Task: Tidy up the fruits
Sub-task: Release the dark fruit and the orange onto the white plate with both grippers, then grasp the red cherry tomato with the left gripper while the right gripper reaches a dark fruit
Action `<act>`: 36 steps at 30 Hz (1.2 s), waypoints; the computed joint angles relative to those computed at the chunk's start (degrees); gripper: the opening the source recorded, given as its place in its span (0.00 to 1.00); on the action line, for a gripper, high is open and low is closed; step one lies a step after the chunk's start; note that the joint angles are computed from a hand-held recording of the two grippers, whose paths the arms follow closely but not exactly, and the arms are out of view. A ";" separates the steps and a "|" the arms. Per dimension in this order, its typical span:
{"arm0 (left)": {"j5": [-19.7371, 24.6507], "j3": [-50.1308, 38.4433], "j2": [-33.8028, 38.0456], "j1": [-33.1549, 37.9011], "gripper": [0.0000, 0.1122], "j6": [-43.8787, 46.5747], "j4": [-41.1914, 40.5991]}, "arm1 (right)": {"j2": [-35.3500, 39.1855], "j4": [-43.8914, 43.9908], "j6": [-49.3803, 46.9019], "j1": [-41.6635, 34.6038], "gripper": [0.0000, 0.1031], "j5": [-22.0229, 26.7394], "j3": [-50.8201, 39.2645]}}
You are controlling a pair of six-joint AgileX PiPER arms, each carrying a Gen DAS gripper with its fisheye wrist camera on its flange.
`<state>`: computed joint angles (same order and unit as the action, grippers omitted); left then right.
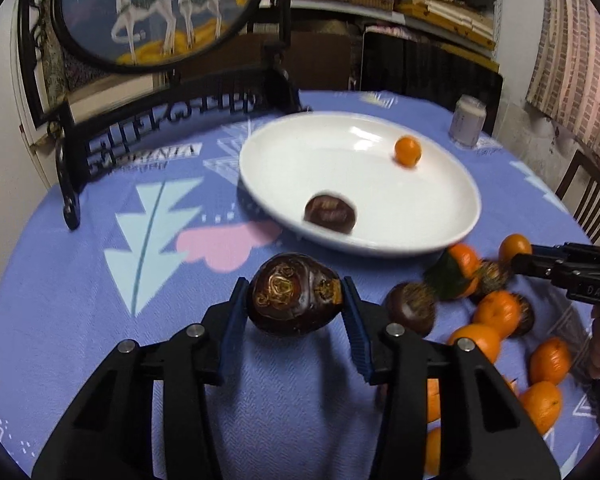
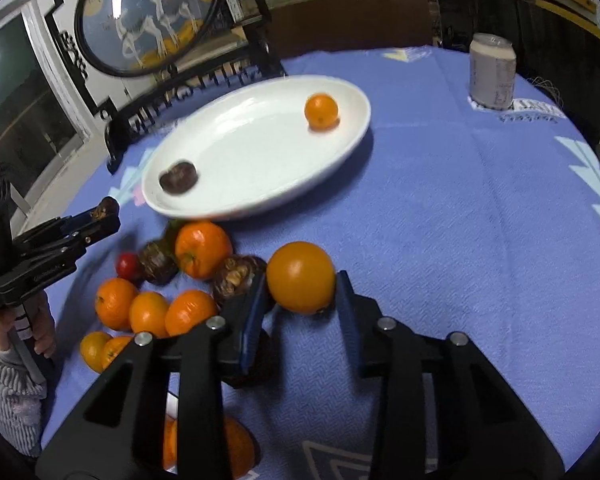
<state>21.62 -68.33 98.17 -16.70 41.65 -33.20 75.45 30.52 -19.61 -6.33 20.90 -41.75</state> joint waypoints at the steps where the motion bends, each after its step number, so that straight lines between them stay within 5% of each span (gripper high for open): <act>1: 0.07 -0.22 -0.45 -0.29 0.41 -0.06 -0.14 | -1.47 1.44 -1.25 -0.59 0.34 0.05 0.10; 6: 3.41 -9.80 2.80 -2.99 0.41 -10.01 9.41 | -3.17 0.73 0.42 -0.64 0.34 1.14 -3.96; 10: 7.43 -21.81 10.09 -4.90 0.41 -19.89 17.32 | 3.76 -6.84 7.94 2.26 0.34 1.35 -13.08; 18: 14.77 -38.20 23.15 -5.43 0.47 -27.69 20.02 | 14.75 -5.15 6.91 2.17 0.39 1.33 -20.85; 19: 14.45 -38.18 23.32 -5.36 0.58 -27.75 19.79 | 14.68 -3.43 5.37 1.66 0.48 0.76 -20.32; 21: 12.19 -36.16 22.26 -5.31 0.63 -28.14 20.05 | 14.16 -2.63 4.82 1.06 0.54 0.71 -19.89; 26: 10.10 -30.06 17.15 -3.60 0.63 -26.06 16.00 | 8.68 0.86 2.13 0.14 0.56 1.00 -16.35; 30: 5.29 -18.01 9.32 -2.10 0.64 -22.44 13.54 | 1.72 0.31 3.02 0.92 0.69 -0.27 -11.08; 36: 2.23 -0.70 -1.19 0.85 0.64 -6.47 0.49 | -7.74 4.14 0.49 0.85 0.76 0.21 -1.92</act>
<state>23.85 -69.03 96.98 -15.86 35.18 -32.70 67.71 34.66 -19.12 -5.48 21.10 -43.67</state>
